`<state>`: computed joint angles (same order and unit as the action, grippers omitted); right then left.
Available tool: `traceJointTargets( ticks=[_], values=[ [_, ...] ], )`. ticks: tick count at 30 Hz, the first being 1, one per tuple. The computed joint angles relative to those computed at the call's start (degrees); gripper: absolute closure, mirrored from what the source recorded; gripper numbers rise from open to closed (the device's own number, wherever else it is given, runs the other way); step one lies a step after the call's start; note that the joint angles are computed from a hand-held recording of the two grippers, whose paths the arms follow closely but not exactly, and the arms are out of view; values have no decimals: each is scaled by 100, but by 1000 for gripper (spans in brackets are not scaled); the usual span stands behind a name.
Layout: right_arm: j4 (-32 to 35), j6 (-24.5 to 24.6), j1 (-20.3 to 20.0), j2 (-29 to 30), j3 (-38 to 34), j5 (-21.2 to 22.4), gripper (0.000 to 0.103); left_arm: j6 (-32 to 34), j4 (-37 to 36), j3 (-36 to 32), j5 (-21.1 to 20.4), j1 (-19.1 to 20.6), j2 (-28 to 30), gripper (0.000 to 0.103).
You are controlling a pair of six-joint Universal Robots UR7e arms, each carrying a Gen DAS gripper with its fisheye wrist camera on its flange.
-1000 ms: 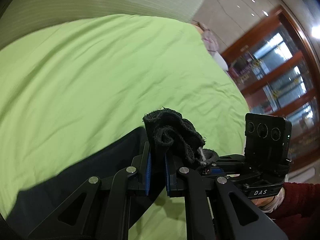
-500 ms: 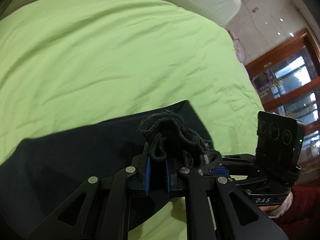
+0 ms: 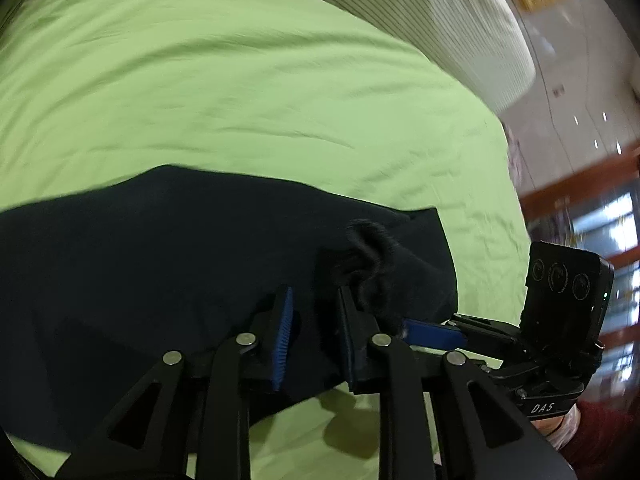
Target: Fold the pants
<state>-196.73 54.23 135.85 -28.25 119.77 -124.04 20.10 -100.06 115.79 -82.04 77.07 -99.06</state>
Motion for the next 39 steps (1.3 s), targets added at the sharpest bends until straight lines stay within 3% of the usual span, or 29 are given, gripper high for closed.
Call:
traceJointTargets(
  ticks=[10, 23, 34, 39],
  values=[
    [433, -828, -164, -22, -511, 295, 63, -405, -153, -389, 116, 582, -432, 66],
    [2032, -2419, -601, 339, -2040, 934, 55, -1090, -500, -930, 422, 1470, -675, 55],
    [3297, -3378, -966, 1046, -3550, 1489, 55, -1635, -819, -1563, 303, 2295, -377, 53],
    [3938, -3698, -1117, 1387, -4255, 1630, 55, -1942, -941, -1647, 406, 2427, -222, 48]
  ],
)
